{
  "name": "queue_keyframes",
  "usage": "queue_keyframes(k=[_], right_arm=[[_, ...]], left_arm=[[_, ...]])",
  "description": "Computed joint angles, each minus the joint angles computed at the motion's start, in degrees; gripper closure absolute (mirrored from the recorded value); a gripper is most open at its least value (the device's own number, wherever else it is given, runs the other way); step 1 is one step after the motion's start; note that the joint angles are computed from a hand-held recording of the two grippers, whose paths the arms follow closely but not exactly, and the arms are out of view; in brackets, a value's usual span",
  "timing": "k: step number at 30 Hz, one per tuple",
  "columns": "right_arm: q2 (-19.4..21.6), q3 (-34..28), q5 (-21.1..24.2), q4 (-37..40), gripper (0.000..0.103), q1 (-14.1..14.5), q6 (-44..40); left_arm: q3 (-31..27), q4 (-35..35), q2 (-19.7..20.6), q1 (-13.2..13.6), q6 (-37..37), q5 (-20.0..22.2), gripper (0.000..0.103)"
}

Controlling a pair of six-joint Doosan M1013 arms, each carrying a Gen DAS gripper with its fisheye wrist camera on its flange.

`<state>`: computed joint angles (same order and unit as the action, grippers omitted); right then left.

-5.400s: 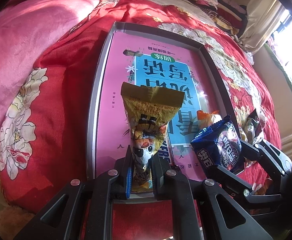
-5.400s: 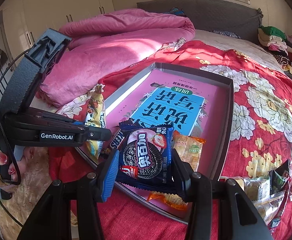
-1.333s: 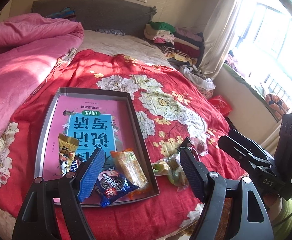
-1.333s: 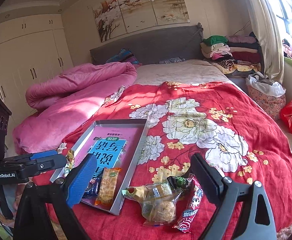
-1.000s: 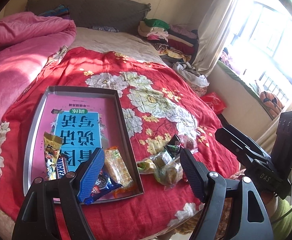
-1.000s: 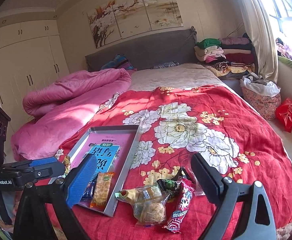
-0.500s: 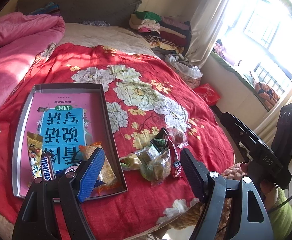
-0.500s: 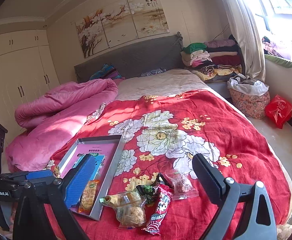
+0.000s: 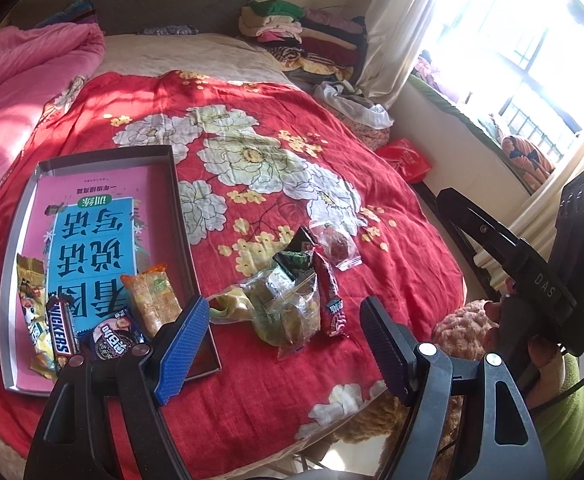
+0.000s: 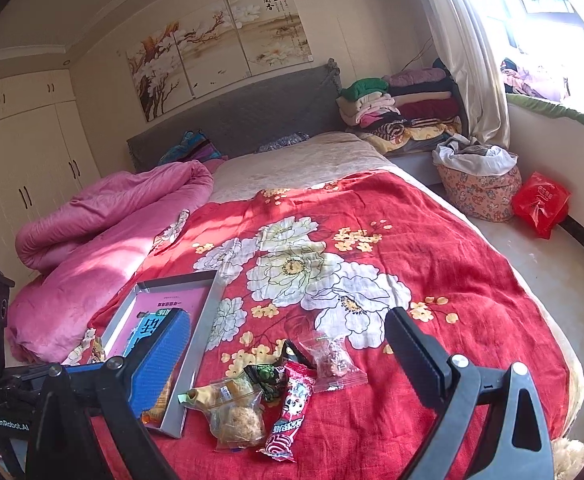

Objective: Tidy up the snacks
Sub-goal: 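Move both open tools toward the remaining snacks on the bedspread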

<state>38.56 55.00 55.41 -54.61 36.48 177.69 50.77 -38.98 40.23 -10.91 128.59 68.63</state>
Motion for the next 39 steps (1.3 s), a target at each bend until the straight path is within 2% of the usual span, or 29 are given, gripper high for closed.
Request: queue_keyframes(k=[14,26,39], right_arm=[[-0.08,0.63,0.04,6.52,0.005,-0.92,-2.36],[1.56,-1.45,-0.44,13.62,0.005,-1.72,-8.76],[2.43,-2.14,0.6,19.83,0.005,-2.69,-11.53]], left_arm=[[0.47,2.98,0.58,-1.59,1.15,2.62,0.024],[0.39,4.07,1.65,-2.19,1.27,4.84,0.024],[-0.58,2.36,3.23,-2.22,1.99,7.99,0.025]])
